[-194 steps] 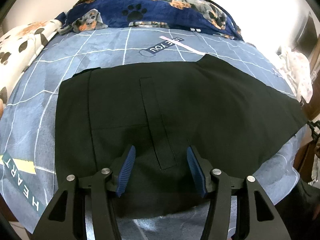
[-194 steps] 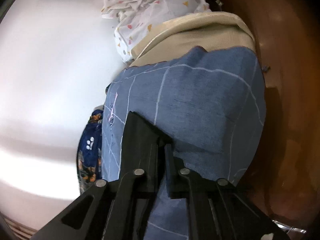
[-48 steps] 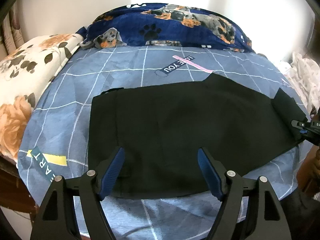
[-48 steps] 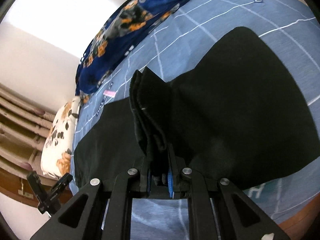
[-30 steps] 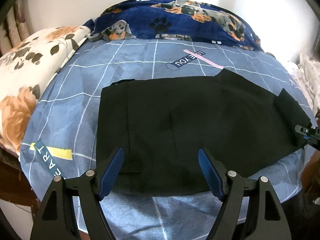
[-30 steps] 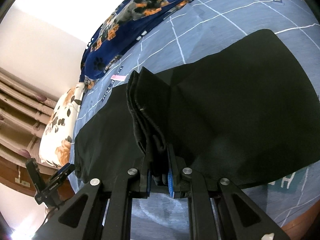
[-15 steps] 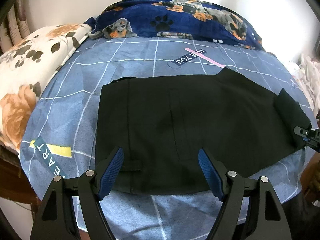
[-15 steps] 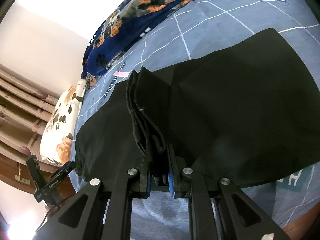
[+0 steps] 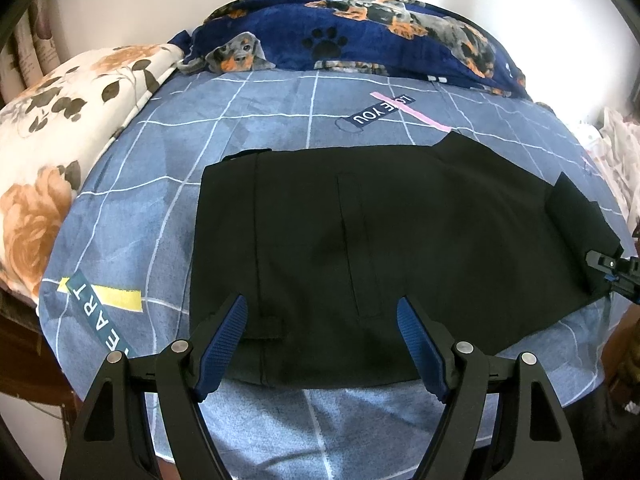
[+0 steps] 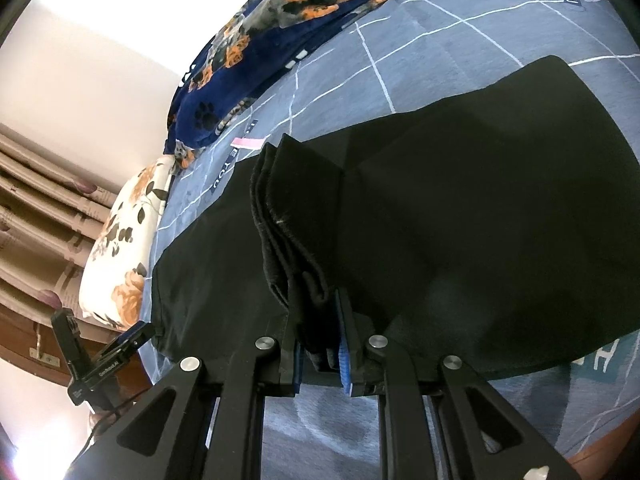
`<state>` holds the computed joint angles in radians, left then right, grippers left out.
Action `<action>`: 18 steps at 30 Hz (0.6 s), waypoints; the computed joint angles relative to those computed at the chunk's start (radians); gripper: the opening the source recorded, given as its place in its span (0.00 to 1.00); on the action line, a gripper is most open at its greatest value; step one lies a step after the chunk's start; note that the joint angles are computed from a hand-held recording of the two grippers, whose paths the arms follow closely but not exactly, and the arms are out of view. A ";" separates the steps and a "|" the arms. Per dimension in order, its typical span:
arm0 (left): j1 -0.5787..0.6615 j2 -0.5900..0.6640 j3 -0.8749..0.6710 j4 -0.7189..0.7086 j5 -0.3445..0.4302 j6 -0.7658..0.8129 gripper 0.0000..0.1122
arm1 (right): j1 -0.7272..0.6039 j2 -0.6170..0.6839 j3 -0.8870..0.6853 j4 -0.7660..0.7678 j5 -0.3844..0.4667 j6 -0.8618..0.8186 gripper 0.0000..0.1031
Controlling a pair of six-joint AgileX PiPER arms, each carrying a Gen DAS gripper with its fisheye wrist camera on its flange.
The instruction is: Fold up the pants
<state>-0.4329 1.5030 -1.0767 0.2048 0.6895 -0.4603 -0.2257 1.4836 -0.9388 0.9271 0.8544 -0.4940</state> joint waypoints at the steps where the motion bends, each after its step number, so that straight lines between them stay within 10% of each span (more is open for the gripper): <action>1: 0.000 0.000 0.001 0.000 0.000 0.000 0.69 | 0.003 -0.002 0.003 0.000 -0.003 -0.001 0.14; 18: -0.007 0.009 0.000 0.001 0.004 -0.005 0.69 | 0.054 0.012 -0.006 0.005 -0.017 0.008 0.14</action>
<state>-0.4398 1.5122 -1.0766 0.2061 0.6935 -0.4652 -0.1718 1.4952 -0.9450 0.9319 0.8377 -0.4859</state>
